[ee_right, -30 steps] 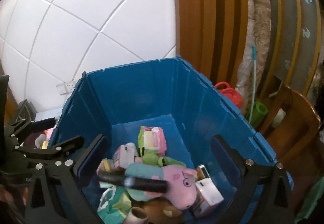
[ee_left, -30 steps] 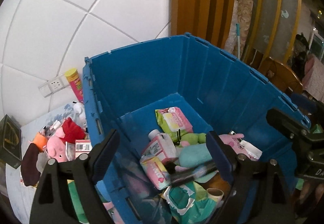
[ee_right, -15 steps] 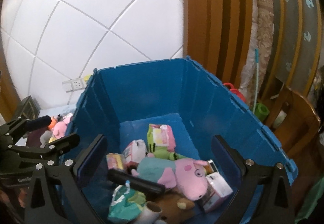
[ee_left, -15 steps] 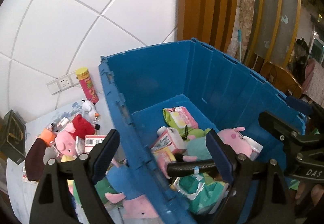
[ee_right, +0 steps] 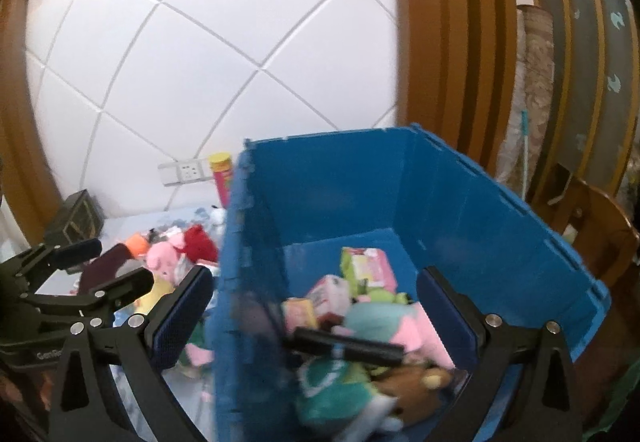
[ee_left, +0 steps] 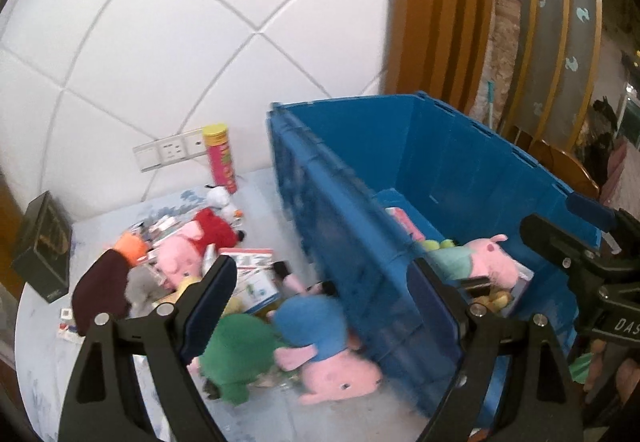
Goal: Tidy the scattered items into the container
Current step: 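Move both tools back over the pile of plush toys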
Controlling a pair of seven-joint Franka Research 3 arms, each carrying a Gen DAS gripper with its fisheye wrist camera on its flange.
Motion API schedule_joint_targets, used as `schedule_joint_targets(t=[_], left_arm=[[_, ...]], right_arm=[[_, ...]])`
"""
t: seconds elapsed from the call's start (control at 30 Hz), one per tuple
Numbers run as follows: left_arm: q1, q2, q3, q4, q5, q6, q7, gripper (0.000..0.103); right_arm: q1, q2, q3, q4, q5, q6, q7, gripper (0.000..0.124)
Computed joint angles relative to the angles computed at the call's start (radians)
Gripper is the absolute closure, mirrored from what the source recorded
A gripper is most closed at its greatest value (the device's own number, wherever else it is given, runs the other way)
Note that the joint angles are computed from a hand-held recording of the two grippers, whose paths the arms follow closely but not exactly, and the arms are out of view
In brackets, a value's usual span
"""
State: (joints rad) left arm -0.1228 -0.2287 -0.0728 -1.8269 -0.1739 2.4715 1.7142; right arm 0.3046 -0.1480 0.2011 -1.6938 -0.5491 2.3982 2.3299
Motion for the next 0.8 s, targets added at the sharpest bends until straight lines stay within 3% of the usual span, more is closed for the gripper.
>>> schedule_joint_targets(t=[0.23, 0.43, 0.6, 0.8], left_arm=[[0.040, -0.108, 0.083, -0.167, -0.003, 0.041, 0.080, 0.016], [0.098, -0.126, 0.155, -0.261, -0.017, 0.051, 0.149, 0.016], [0.167, -0.100, 0.172, -0.309, -0.001, 0.065, 0.149, 0.016], [0.250, -0.029, 0.151, -0.315, 0.060, 0.067, 0.050, 0.016]], right_arm=[[0.081, 0.078, 0.047, 0.050, -0.077, 0.004, 0.092, 0.021], [0.182, 0.193, 0.021, 0.107, -0.073, 0.006, 0.130, 0.021], [0.246, 0.296, -0.018, 0.158, 0.018, -0.005, 0.069, 0.021], [0.275, 0.436, -0.053, 0.253, 0.191, -0.006, -0.112, 0.021]])
